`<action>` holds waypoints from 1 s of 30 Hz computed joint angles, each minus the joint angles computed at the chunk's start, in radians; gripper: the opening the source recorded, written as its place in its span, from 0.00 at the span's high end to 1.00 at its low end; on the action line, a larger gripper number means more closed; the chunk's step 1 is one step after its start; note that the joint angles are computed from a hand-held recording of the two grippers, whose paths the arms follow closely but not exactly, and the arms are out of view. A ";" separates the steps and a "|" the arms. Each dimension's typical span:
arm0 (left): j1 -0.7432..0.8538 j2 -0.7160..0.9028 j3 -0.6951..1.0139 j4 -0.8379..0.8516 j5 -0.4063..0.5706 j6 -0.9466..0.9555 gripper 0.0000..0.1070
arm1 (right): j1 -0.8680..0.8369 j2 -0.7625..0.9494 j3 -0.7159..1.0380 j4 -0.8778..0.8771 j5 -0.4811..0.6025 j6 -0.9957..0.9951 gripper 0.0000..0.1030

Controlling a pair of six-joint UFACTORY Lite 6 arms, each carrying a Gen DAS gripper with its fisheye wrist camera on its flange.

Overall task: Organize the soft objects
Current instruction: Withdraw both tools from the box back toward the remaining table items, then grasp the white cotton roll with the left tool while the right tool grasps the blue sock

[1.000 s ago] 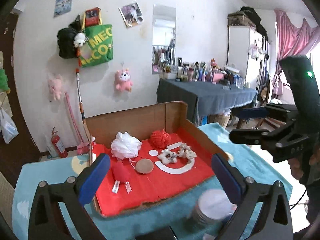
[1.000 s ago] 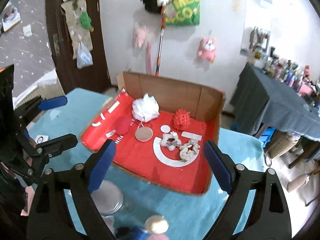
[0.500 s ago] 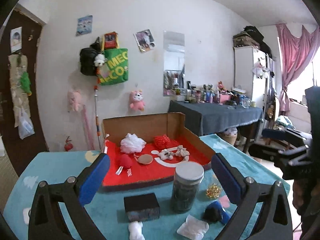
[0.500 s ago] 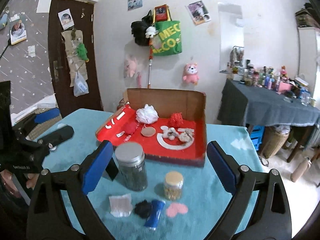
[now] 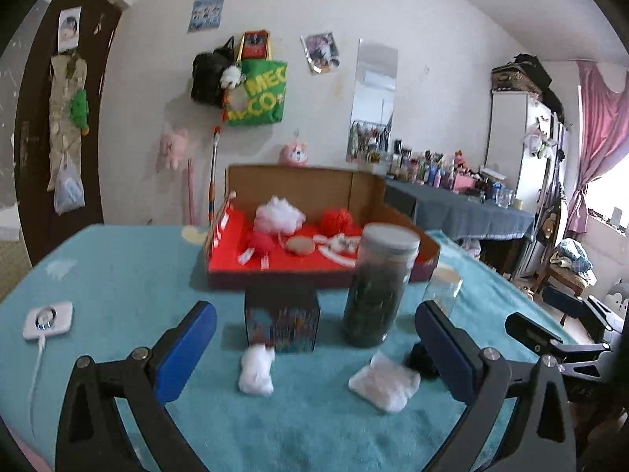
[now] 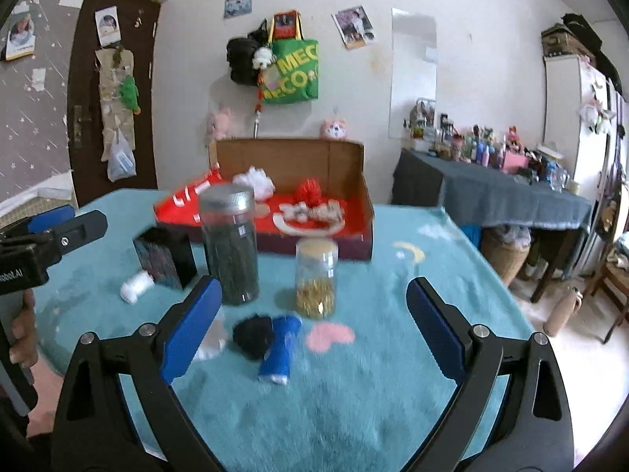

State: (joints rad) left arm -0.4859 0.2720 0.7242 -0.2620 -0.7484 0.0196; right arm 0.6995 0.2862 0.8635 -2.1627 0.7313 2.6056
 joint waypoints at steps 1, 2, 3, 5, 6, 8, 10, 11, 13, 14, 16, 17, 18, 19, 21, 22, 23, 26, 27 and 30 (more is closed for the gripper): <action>0.000 0.019 0.001 0.000 -0.006 -0.006 0.04 | 0.001 0.011 -0.009 -0.011 0.000 0.034 0.06; -0.002 0.046 0.013 -0.011 -0.002 -0.002 0.04 | -0.006 0.027 -0.008 -0.030 -0.007 0.069 0.06; -0.006 0.063 0.018 -0.022 -0.001 0.002 0.04 | -0.011 0.046 -0.003 -0.046 -0.014 0.095 0.06; -0.005 0.100 0.030 -0.014 0.000 -0.016 0.04 | -0.013 0.081 0.008 -0.058 -0.014 0.121 0.06; -0.003 0.121 0.036 -0.005 0.000 -0.032 0.04 | -0.013 0.099 0.013 -0.065 -0.013 0.134 0.06; -0.001 0.158 0.042 0.005 -0.002 -0.053 0.04 | -0.013 0.139 0.031 -0.070 -0.016 0.146 0.06; 0.003 0.197 0.063 0.008 0.011 -0.061 0.04 | -0.014 0.168 0.044 -0.079 -0.023 0.166 0.06; 0.005 0.219 0.075 0.007 0.018 -0.065 0.04 | -0.017 0.179 0.050 -0.089 -0.032 0.180 0.06; 0.005 0.246 0.087 0.007 0.025 -0.074 0.04 | -0.027 0.204 0.065 -0.105 -0.054 0.199 0.06; 0.007 0.262 0.097 0.008 0.034 -0.079 0.04 | -0.031 0.216 0.072 -0.107 -0.062 0.204 0.06; 0.011 0.280 0.112 0.013 0.050 -0.081 0.04 | -0.041 0.236 0.083 -0.121 -0.080 0.220 0.06; 0.012 0.285 0.120 0.008 0.060 -0.076 0.04 | -0.047 0.245 0.088 -0.128 -0.090 0.230 0.06; 0.011 0.292 0.128 -0.005 0.069 -0.064 0.04 | -0.049 0.252 0.093 -0.130 -0.095 0.234 0.06; 0.007 0.300 0.138 -0.029 0.079 -0.043 0.04 | -0.052 0.257 0.096 -0.135 -0.099 0.240 0.06; 0.006 0.309 0.151 -0.049 0.094 -0.021 0.04 | -0.058 0.266 0.104 -0.133 -0.109 0.236 0.06; 0.011 0.315 0.159 -0.039 0.105 -0.025 0.04 | -0.060 0.270 0.109 -0.126 -0.111 0.228 0.06; 0.015 0.314 0.165 -0.033 0.123 -0.028 0.04 | -0.062 0.272 0.110 -0.124 -0.111 0.226 0.06; 0.023 0.316 0.192 -0.048 0.174 0.004 0.04 | -0.070 0.279 0.126 -0.104 -0.128 0.194 0.06; 0.024 0.315 0.202 -0.071 0.191 0.033 0.04 | -0.074 0.281 0.135 -0.090 -0.138 0.174 0.06; 0.039 0.314 0.246 -0.135 0.254 0.118 0.04 | -0.084 0.296 0.176 -0.021 -0.182 0.073 0.06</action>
State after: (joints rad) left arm -0.4469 0.5865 0.9704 -0.3975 -0.4942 0.1372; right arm 0.6155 0.5820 1.0394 -2.1836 0.5498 2.6785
